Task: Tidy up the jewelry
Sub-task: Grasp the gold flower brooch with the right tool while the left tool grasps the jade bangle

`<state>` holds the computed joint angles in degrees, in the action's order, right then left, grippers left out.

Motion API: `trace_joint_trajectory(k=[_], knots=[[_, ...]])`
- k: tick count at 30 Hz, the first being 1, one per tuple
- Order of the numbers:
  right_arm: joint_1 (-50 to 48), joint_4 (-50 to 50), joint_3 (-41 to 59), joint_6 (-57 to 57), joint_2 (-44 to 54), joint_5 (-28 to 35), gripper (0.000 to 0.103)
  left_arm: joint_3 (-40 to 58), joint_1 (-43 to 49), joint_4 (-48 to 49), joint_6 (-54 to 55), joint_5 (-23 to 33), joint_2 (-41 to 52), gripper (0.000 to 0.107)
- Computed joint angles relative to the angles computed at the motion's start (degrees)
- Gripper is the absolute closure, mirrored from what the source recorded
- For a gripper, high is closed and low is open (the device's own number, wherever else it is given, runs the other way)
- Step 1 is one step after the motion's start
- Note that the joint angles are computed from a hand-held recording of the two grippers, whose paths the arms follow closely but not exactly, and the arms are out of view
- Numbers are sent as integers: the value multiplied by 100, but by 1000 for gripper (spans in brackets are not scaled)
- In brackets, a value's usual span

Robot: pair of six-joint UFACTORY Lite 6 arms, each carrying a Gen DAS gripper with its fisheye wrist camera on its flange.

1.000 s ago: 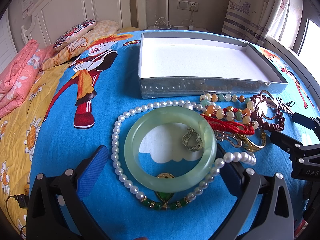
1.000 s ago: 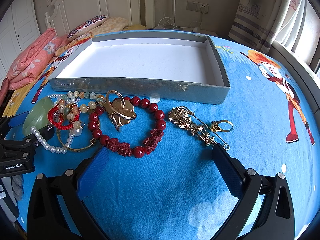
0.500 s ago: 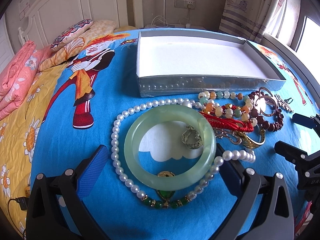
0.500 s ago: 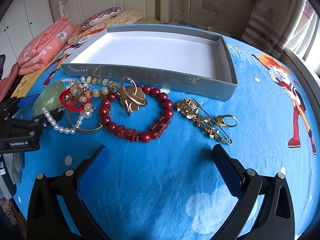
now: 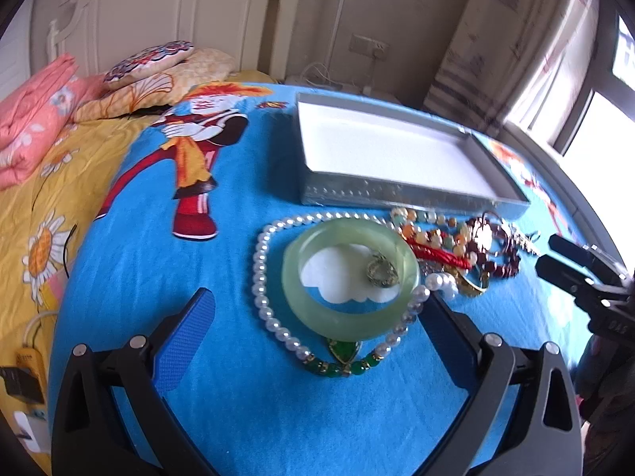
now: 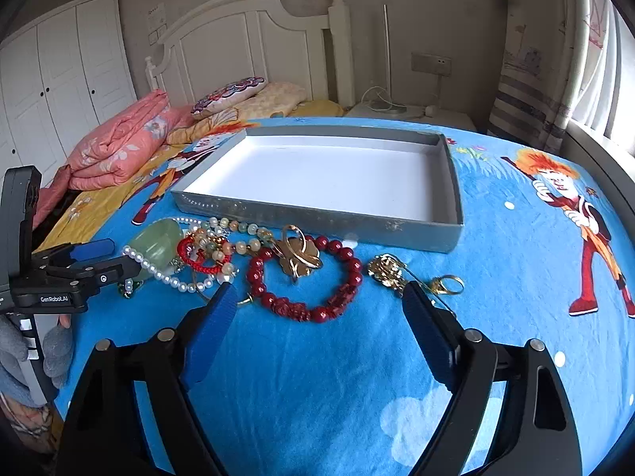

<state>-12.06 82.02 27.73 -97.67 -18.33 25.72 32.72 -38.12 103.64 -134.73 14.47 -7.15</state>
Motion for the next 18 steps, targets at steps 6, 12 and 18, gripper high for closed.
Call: trace_joint_trajectory(k=[6, 12, 18], knots=[[1094, 245, 498, -154, 537, -1023, 49, -499, -386, 1635, -1398, 236, -658, 10], [1377, 67, 937, -154, 1148, -1270, 68, -218, -545, 1124, -678, 47, -360, 11], [1422, 862, 964, -1048, 1463, -1242, 89, 104, -561, 55, 388, 64, 51, 17]])
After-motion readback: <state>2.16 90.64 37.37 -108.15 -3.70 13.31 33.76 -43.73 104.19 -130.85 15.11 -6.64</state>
